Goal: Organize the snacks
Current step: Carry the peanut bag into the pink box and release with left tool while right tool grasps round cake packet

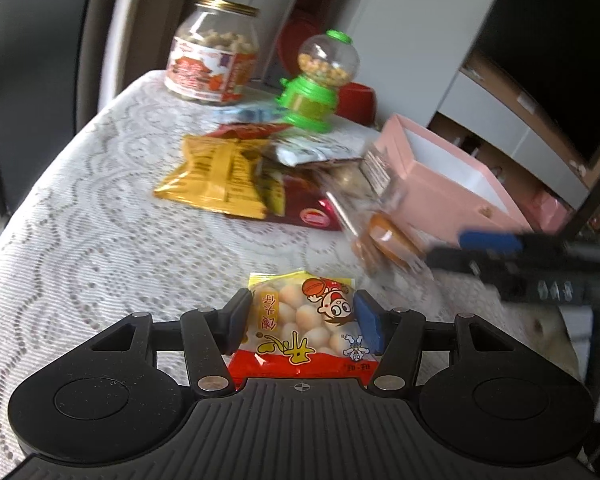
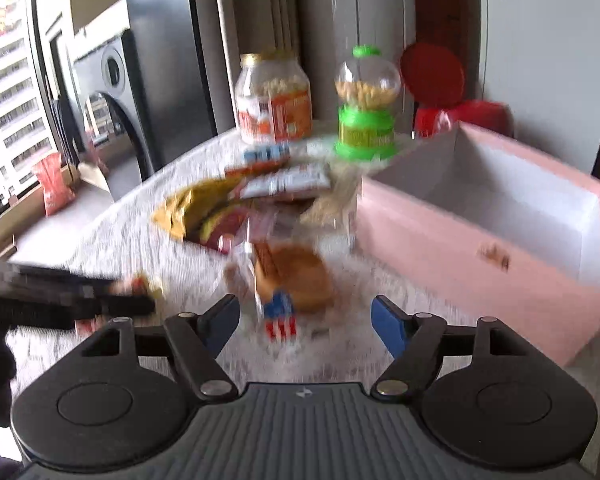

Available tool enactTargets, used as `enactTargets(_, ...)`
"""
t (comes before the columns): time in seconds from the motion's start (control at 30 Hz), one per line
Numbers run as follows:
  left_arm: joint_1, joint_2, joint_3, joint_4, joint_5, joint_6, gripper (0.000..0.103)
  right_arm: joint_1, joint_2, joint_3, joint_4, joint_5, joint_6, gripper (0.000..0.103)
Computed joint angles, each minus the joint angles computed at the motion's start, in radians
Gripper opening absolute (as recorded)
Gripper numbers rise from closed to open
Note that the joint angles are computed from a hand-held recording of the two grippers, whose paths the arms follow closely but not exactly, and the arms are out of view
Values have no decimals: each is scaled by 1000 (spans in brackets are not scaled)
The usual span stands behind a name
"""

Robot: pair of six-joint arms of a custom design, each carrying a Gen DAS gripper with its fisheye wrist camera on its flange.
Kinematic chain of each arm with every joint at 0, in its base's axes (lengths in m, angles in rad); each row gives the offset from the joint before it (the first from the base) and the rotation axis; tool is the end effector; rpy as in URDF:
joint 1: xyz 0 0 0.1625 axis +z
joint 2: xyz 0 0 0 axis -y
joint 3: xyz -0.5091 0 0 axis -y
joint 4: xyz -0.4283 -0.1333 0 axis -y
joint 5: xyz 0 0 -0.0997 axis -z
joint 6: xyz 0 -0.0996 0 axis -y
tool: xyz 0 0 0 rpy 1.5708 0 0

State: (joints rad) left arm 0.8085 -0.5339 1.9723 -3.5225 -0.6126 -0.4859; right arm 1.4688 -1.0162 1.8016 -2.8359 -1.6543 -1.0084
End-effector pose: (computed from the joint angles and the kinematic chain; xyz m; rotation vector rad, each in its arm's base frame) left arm -0.2657 -0.5893 -0.0039 0.0064 2.3831 -1.2196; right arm 0.0525 -0.7143 0.2504 1.1889 -2.5059 0.5153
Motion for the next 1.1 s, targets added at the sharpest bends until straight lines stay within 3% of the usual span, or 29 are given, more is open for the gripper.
enactTargets(0.07, -4, 2, -4, 6, -9, 10, 62, 4, 24, -27, 20, 16, -16, 84)
enactTargets(0.13, -9, 6, -10, 10, -16, 25, 62, 15, 66, -69, 50, -16, -15, 84)
enactTargets(0.2, -12, 7, -14, 22, -17, 31, 62, 24, 110, -121, 101, -79, 22, 84)
enactTargets(0.27, -18, 8, -17, 37, -17, 31, 62, 18, 115, -152, 174, -75, 105, 80)
enactTargets(0.3, -21, 9, -18, 44, -17, 34, 62, 13, 102, -154, 208, -55, 131, 64)
enactTargets(0.33, -24, 9, -21, 55, -20, 38, 62, 12, 88, -146, 208, -56, 130, 55)
enactTargets(0.5, -27, 18, -65, 111, -71, 85, 62, 4, -15, -46, 117, -100, 84, 55)
enactTargets(0.63, -27, 32, -123, 88, -108, 185, 62, -29, -91, 2, 94, -88, 73, 54)
enactTargets(0.8, 9, 72, -315, 88, -129, 404, 62, -56, -121, 44, -21, -80, 55, 55)
enactTargets(0.97, 104, 175, -648, 195, -292, 479, 64, -66, -126, 48, -26, -55, 72, 54)
enactTargets(1.03, 129, 235, -783, 294, -255, 466, 61, -66, -125, 52, -42, -58, 70, 54)
enactTargets(1.1, 139, 262, -833, 320, -236, 463, 60, -67, -128, 58, -59, -62, 63, 54)
